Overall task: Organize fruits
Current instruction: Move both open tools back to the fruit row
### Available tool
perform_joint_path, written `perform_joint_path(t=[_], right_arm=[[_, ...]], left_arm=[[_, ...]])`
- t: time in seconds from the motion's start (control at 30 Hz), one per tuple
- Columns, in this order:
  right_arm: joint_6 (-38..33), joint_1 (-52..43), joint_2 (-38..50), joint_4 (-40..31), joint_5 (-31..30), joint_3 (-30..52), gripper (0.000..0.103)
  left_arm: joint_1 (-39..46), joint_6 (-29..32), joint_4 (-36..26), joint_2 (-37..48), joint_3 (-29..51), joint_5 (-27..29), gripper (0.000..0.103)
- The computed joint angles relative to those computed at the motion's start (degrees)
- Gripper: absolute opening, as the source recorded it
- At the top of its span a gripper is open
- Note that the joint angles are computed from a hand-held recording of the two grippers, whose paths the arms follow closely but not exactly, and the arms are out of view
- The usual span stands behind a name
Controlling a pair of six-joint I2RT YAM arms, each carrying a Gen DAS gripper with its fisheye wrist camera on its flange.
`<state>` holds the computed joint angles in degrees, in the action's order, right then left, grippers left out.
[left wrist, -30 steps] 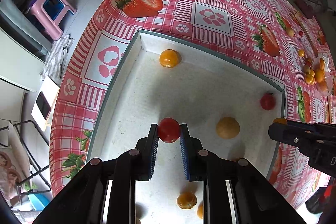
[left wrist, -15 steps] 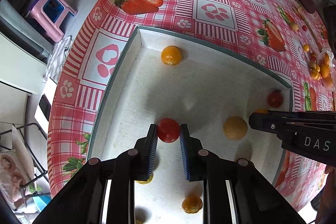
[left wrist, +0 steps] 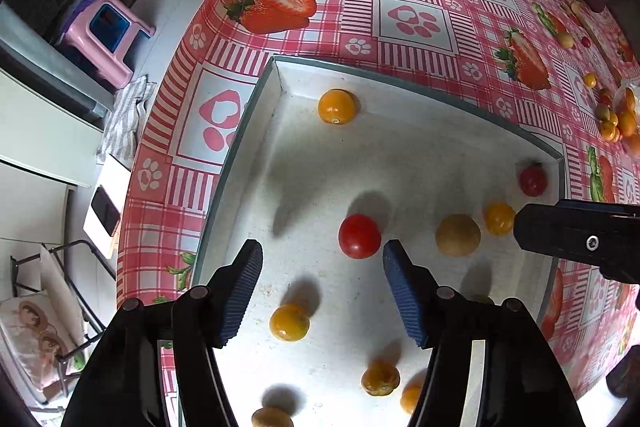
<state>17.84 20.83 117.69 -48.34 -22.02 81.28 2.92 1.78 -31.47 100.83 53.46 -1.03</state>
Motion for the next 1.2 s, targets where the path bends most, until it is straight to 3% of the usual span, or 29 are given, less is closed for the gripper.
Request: perform_joint_path(t=[0.27,0.57,0.83,1.2], right_arm=[[-1.0,-6.3,-12.5,0.6,3.4,-11.5,0.073],[-6.6,-20.9,-23.9,-1.3,9.1,-25.6,0.073],[-10.0,-31.6,-27.4,0.5,10.6,-32.9,0.073],[-12.3,-34.4,-28.8,5.1,10.2,-36.8,0.071]], left_arm=[[-3.2,-0.7,-4.8,-3.0,3.1,0.7,0.064],[-14.4,-2.6,-9.5,-1.5,11.0,3.2,0.064],[-25.6,-6.3,-13.0,6.8,21.8,6.3,0.064],[-34.4,-9.4,-14.2,22.8,37.8,7.3,0.064]])
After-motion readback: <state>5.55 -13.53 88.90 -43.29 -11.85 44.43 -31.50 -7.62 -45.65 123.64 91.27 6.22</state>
